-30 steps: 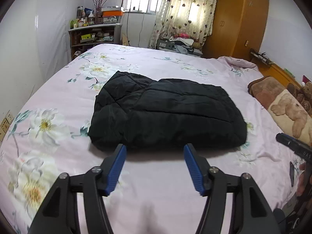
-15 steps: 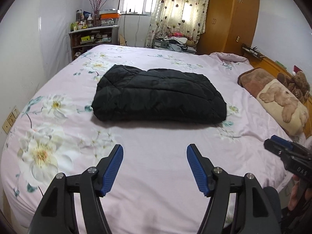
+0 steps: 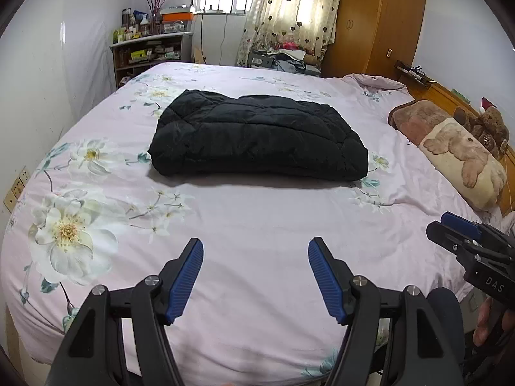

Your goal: Fold large clothes

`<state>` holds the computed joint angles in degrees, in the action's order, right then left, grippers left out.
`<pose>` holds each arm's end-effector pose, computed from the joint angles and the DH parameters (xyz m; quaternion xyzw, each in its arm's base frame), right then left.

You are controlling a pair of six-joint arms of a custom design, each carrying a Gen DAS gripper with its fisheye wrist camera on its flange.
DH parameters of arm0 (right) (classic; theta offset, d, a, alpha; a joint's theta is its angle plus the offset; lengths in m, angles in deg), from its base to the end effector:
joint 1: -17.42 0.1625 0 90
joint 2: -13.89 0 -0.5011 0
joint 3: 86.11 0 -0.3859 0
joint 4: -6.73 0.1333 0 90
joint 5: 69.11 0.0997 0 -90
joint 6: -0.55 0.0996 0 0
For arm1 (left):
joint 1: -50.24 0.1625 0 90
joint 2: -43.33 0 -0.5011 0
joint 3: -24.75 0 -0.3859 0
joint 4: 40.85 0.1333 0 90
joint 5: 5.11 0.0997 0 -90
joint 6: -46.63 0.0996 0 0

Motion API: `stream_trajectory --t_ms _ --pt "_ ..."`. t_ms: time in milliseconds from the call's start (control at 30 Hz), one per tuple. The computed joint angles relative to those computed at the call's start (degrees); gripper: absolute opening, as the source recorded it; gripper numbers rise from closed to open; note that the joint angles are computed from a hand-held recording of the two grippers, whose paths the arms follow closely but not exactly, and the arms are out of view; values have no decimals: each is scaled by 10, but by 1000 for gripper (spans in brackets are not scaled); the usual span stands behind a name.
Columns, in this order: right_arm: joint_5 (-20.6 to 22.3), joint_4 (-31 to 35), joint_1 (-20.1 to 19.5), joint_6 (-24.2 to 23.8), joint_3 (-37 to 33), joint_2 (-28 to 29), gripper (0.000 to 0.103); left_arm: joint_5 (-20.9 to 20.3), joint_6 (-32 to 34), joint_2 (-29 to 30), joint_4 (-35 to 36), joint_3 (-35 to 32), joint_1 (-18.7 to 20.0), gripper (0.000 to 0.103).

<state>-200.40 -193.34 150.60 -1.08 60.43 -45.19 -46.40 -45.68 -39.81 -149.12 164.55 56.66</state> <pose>0.3198 -0.2421 0.1761 0.2859 -0.8747 0.2941 0.2582 -0.2841 -0.2414 0.2242 0.0697 0.8682 -0.3785 0.3133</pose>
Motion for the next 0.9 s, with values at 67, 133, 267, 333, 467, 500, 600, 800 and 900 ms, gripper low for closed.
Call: stream_trajectory --t_ms 67,133,267,333,467,500,600,800,900 --pt "-1 2 1 4 0 2 54 -5 4 4 -9 1 3 70" --pt "-2 2 2 5 1 3 54 -9 8 7 -20 4 5 70" --pt "-4 4 3 6 0 8 54 -12 8 14 -24 4 6 70" --pt "-1 7 4 8 0 9 54 -12 6 16 -20 1 6 70" --pt "-2 11 9 11 -1 11 54 -10 -1 17 -9 -2 4 70" --pt "-2 12 10 11 -1 11 54 -9 -3 17 -6 -2 4 70" --pt "-3 16 12 15 -2 11 54 -10 -5 14 0 -3 4 70" --pt "-4 19 14 18 -3 12 54 -10 -12 13 6 -5 3 70" --pt "-4 19 14 18 -4 13 54 -11 -13 13 4 -5 2 70"
